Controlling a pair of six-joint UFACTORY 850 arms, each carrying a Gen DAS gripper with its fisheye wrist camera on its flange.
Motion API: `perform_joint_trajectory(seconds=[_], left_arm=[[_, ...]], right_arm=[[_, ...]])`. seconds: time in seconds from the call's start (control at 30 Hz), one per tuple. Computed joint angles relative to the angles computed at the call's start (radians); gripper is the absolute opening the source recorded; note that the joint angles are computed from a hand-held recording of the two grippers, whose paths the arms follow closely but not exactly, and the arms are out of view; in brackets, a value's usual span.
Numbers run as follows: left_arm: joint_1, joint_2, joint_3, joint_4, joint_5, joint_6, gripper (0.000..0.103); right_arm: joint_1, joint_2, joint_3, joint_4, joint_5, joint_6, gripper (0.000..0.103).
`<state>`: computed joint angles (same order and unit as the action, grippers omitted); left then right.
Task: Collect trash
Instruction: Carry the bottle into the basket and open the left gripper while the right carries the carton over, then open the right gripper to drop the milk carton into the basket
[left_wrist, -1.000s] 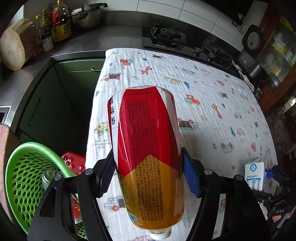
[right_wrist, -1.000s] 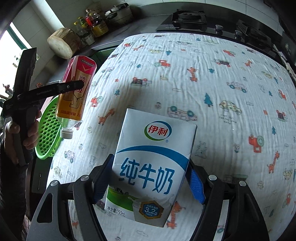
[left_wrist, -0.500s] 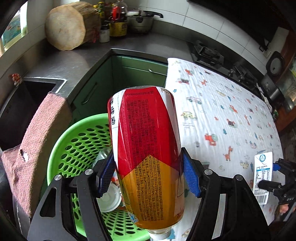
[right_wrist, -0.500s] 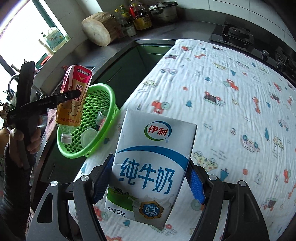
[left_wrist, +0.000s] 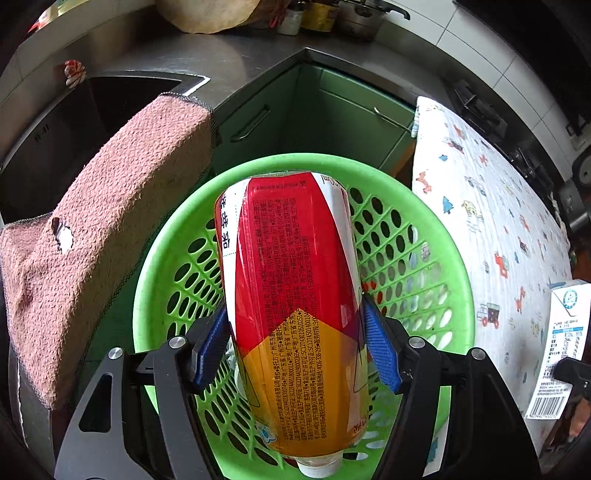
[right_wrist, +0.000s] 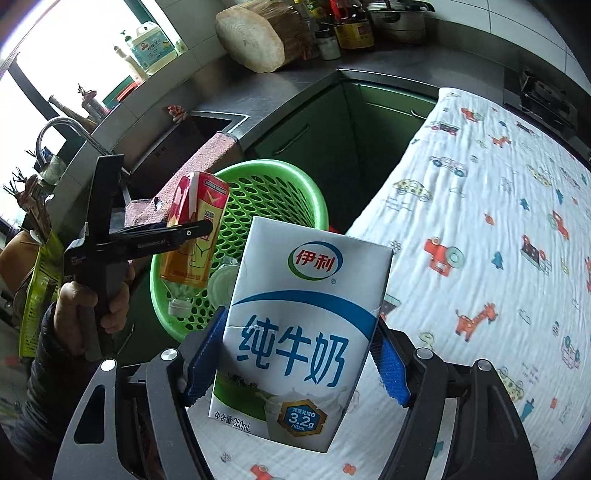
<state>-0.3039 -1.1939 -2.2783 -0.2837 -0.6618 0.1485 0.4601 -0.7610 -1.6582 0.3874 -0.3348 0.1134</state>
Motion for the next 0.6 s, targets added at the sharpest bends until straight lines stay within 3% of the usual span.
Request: perform_joint_trajectory(seconds=[0.13, 0.37, 0.6], left_arm=[[0.004, -0.015, -0.006, 0.008, -0.022, -0.007, 0.068], [0.019, 0.016, 0.062, -0.035, 0.009, 0.039, 0.069], [0.038, 0.108, 0.215, -0.112, 0.093, 0.105, 0.074]], right_arm=[[0.004, -0.059, -0.090, 0.007, -0.034, -0.017, 0.071], [0.015, -0.146, -0.220, -0.018, -0.088, -0.012, 0.071], [0.026, -0.225, -0.341, -0.084, -0.137, 0.031, 0.071]])
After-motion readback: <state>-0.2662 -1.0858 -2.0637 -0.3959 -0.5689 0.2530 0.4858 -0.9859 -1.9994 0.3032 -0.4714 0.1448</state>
